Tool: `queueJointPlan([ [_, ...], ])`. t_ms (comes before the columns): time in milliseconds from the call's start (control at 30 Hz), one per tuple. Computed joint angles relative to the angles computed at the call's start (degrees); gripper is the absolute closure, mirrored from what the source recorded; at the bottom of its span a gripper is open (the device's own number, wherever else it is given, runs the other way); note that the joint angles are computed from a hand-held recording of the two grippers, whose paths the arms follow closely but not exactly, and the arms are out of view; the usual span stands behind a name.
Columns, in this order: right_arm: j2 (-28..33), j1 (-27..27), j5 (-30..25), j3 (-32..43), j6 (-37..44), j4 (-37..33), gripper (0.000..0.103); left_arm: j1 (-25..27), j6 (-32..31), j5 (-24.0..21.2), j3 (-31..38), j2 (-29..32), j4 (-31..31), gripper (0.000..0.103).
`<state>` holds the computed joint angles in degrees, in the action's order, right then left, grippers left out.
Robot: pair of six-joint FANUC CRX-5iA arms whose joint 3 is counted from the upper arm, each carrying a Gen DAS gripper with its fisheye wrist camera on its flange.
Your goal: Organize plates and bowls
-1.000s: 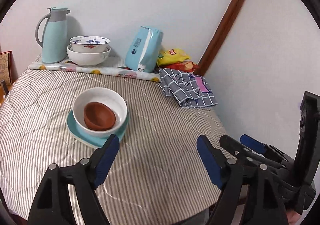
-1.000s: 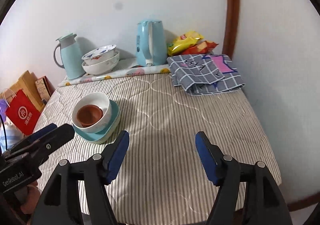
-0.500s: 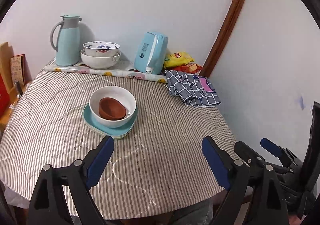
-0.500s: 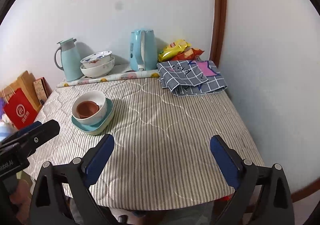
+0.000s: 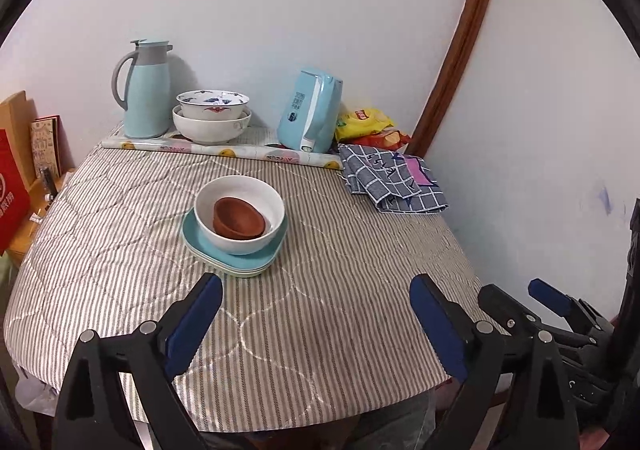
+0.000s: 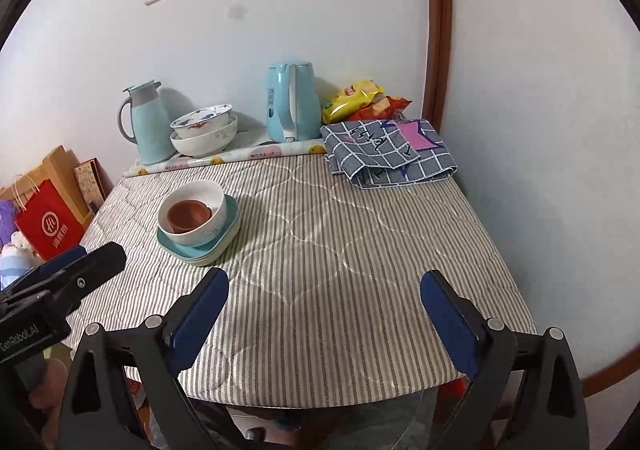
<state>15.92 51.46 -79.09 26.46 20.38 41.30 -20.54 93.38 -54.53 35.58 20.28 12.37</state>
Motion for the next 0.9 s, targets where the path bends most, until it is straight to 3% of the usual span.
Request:
queueJointPlan([
  [533, 0.48, 0.41, -1.01, 0.76, -0.02, -0.07, 0.007, -0.62, 2.49, -2.38, 2.42, 0.32, -5.71, 0.008],
  [900, 0.61, 0.35, -1.53, 1.03, -0.44, -0.24, 0.007, -0.64, 2.44, -2.82, 2.69, 0.67, -6.10, 0.008],
])
